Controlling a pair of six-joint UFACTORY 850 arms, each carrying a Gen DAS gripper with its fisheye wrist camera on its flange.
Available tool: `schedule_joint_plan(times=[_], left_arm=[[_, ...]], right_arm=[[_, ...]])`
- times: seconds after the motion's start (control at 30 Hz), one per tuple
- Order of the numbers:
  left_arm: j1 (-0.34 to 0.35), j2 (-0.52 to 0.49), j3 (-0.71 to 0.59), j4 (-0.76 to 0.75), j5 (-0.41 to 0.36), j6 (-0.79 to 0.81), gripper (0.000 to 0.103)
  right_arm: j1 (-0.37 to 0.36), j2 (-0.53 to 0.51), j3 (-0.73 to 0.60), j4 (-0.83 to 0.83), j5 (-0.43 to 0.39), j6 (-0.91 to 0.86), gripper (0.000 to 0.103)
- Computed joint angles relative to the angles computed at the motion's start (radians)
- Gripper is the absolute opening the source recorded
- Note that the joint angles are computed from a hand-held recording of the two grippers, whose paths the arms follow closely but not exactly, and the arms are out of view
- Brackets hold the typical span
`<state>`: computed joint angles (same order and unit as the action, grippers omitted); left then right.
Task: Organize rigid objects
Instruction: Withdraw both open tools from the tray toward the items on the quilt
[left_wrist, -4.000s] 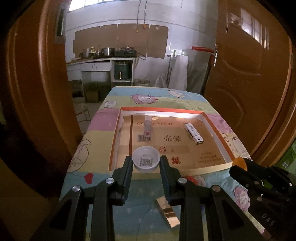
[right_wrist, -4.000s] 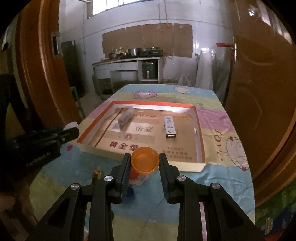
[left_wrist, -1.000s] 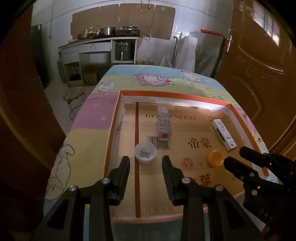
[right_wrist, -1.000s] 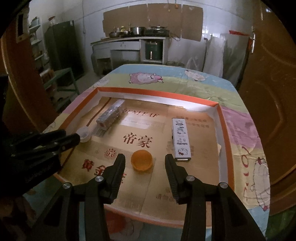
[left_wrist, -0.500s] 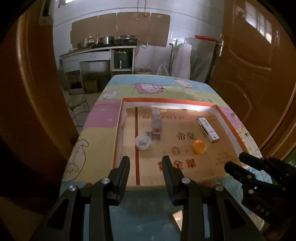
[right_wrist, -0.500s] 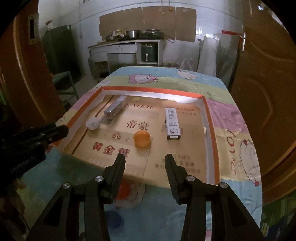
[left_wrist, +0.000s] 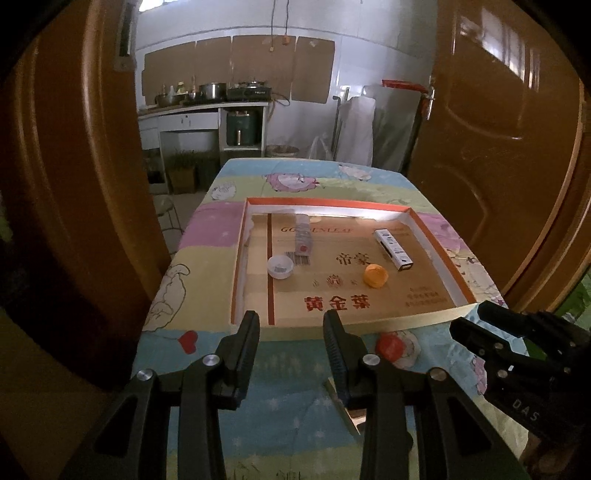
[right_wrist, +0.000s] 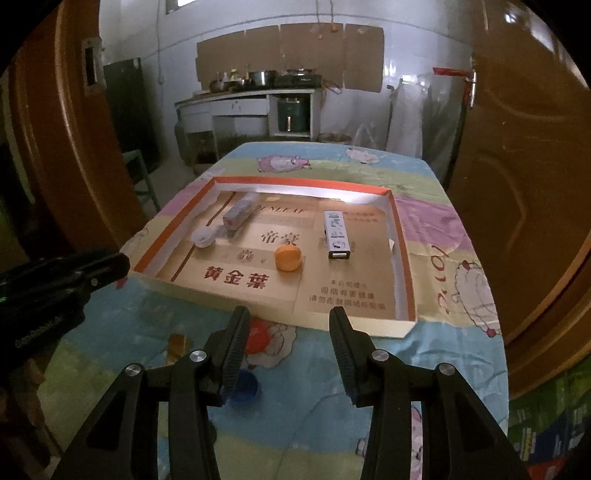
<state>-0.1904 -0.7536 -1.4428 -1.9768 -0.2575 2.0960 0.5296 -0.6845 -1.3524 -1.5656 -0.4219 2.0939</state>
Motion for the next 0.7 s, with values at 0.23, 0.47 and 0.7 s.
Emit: schedule_joint_plan(times=[0.23,0.47,0.7], left_arm=[[0.010,0.061,0.087,-0.120,-0.034,0.134,0.036],[0.022,0.118,0.175,-0.156,-0.084,0.194,0.036],[0.035,0.166,0.263,-0.180,-0.118,0.245,0.036]], right_arm=[[0.036,0.046,0.057,-0.029,-0.038,0.058,0.046],[0.074,0.088,0.114,-0.039,-0.070,0.102,0.046],[0.114,0.115,0.175,-0.070,-0.066,0.172,0.046]])
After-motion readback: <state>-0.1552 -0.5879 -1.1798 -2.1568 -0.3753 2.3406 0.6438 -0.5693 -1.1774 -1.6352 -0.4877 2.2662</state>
